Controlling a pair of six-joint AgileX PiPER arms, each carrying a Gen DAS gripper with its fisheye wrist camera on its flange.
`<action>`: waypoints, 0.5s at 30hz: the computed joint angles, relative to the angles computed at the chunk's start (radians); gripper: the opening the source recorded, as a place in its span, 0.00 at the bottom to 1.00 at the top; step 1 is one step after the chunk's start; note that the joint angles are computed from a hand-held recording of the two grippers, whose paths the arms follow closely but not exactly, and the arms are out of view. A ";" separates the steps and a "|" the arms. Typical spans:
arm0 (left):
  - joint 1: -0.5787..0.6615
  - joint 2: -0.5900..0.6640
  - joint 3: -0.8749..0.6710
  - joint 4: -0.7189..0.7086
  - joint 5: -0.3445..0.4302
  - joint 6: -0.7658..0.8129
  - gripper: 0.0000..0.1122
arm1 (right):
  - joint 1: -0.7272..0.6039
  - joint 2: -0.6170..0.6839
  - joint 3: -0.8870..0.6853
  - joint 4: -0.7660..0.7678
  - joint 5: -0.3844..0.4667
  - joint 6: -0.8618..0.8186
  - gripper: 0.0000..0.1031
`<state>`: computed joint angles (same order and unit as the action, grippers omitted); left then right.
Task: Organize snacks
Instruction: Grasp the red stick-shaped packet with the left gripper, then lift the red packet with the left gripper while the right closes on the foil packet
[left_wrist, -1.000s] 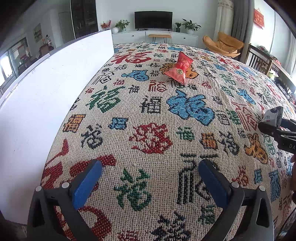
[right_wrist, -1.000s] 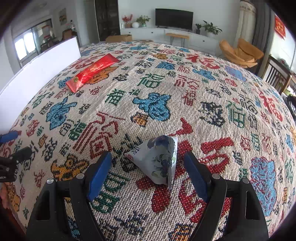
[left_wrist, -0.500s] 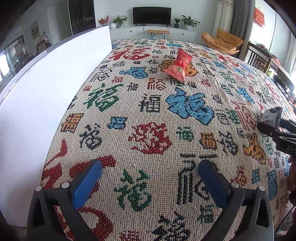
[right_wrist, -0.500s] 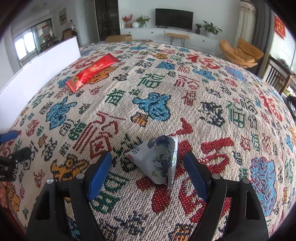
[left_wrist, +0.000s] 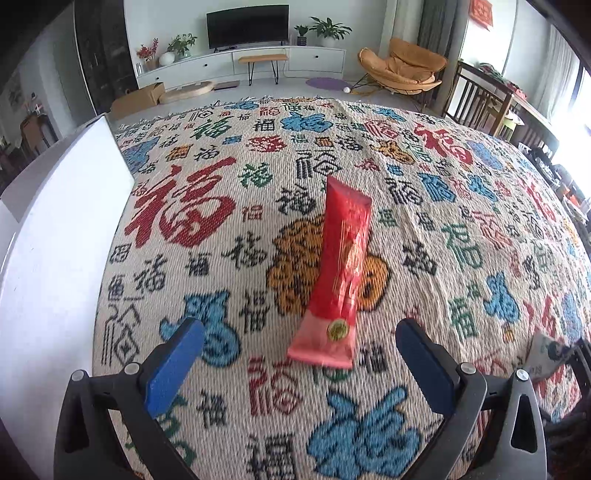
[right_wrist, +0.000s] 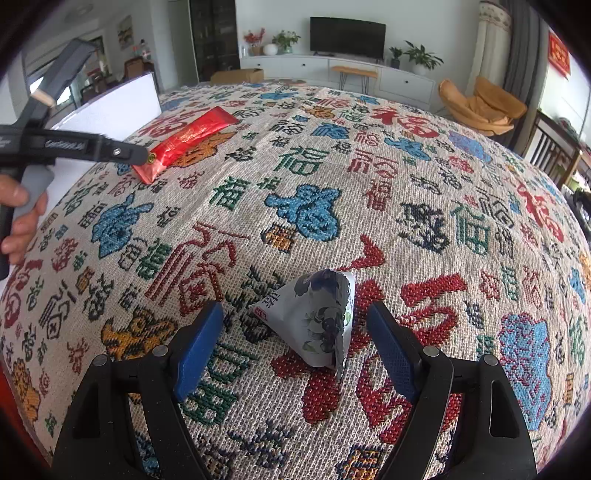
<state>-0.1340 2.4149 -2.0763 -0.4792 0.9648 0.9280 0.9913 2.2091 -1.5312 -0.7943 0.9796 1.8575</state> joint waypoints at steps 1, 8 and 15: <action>-0.012 0.026 -0.042 0.012 0.014 -0.034 0.86 | 0.000 0.000 0.001 0.000 -0.001 0.001 0.80; -0.012 0.024 -0.008 0.016 0.015 -0.014 0.22 | 0.000 0.000 -0.001 0.000 0.001 0.000 0.80; 0.199 -0.247 0.400 -0.113 0.044 0.227 0.22 | 0.001 0.002 -0.003 0.000 0.001 0.000 0.80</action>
